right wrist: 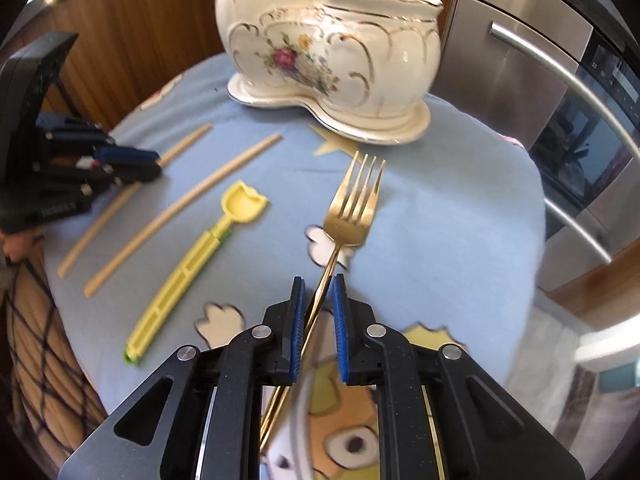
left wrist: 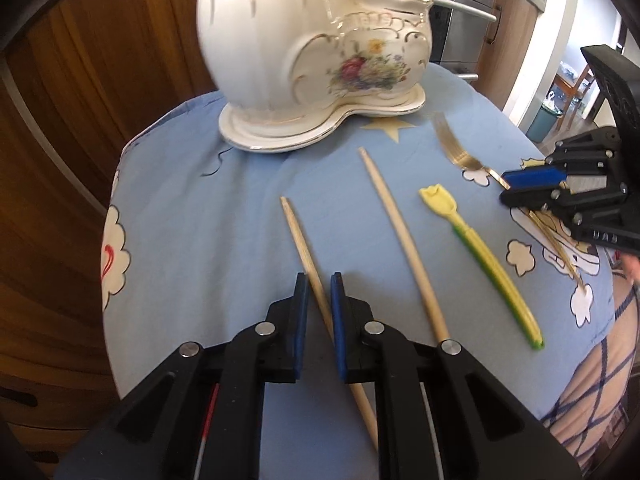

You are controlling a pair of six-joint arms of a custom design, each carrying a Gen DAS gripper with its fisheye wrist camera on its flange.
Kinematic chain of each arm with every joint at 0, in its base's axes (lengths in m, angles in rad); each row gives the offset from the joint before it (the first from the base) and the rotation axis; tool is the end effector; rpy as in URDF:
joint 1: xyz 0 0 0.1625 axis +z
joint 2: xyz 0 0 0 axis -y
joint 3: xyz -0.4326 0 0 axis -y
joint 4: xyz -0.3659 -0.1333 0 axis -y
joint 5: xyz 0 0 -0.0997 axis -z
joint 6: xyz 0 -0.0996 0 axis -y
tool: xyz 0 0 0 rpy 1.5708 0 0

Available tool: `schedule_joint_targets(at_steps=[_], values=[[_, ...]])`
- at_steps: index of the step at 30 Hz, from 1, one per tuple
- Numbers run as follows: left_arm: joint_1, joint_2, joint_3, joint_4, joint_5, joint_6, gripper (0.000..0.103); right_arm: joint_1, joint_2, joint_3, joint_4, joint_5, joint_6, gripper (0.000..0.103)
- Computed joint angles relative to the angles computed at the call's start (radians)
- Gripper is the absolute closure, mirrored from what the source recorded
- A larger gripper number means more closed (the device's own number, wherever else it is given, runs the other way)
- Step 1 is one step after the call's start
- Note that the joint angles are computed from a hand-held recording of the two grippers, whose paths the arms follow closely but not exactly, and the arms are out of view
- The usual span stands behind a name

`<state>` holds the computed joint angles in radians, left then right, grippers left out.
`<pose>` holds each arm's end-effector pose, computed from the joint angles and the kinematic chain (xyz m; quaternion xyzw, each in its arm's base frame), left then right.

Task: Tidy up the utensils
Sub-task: 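Grasp the wooden chopstick with the left tool while the right tool grasps the gold fork handle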

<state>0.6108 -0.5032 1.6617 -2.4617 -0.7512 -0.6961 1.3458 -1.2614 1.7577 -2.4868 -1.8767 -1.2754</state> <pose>-0.3764 -0.5151 -0.0560 0.1723 0.8941 -0.2081 0.3572 -0.0294 -0.5916 0.3542 0.4572 -0.8523 0.0490 0.2494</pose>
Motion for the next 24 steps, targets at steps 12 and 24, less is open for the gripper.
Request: schedule_joint_targets(at_steps=[12, 24], values=[[0.038, -0.034, -0.047, 0.117, -0.141, 0.029, 0.089, 0.042, 0.06, -0.126, 0.148, -0.156, 0.065, 0.084], [0.047, -0.06, -0.044, 0.168, -0.176, 0.045, 0.089, 0.062, 0.047, -0.098, 0.145, -0.227, -0.036, 0.089]])
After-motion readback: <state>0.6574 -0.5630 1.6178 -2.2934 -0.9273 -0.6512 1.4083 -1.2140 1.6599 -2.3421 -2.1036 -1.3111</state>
